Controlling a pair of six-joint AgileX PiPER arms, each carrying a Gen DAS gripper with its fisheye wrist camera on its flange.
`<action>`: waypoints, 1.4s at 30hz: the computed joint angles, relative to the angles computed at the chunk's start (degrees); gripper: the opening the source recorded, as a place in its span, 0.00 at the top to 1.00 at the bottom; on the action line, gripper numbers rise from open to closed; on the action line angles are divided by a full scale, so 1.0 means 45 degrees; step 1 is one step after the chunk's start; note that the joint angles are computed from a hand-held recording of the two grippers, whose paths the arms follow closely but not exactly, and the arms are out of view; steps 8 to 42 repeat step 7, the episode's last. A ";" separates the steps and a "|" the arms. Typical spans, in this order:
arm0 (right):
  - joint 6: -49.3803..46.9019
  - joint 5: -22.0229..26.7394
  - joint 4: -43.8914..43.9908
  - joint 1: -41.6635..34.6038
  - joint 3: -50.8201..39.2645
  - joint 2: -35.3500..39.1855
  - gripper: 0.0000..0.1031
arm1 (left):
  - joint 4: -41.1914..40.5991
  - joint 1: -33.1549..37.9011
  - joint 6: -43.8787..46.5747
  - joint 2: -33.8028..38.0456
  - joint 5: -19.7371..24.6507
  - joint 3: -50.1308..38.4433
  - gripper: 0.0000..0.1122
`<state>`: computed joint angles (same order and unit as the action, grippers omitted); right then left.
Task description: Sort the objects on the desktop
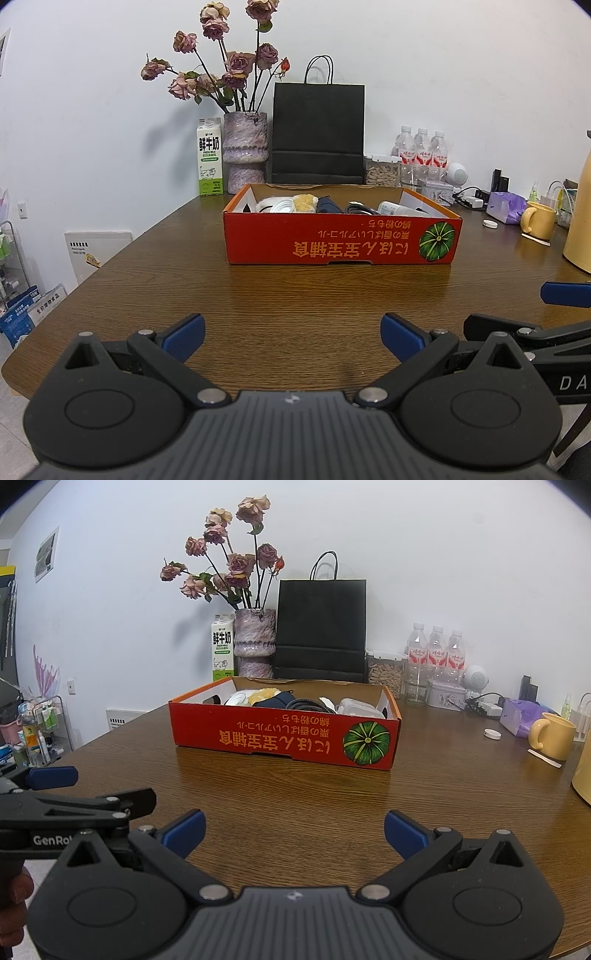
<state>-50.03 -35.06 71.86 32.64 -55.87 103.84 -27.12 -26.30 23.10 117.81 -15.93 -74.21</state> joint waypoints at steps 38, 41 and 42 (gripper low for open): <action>0.0168 0.0010 -0.0148 -0.0054 0.0026 0.0038 0.00 | 0.0240 0.0007 -0.0211 0.0066 -0.0017 -0.0049 0.08; 0.0168 0.0010 -0.0148 -0.0054 0.0026 0.0038 0.00 | 0.0240 0.0007 -0.0211 0.0066 -0.0017 -0.0049 0.08; 0.0168 0.0010 -0.0148 -0.0054 0.0026 0.0038 0.00 | 0.0240 0.0007 -0.0211 0.0066 -0.0017 -0.0049 0.08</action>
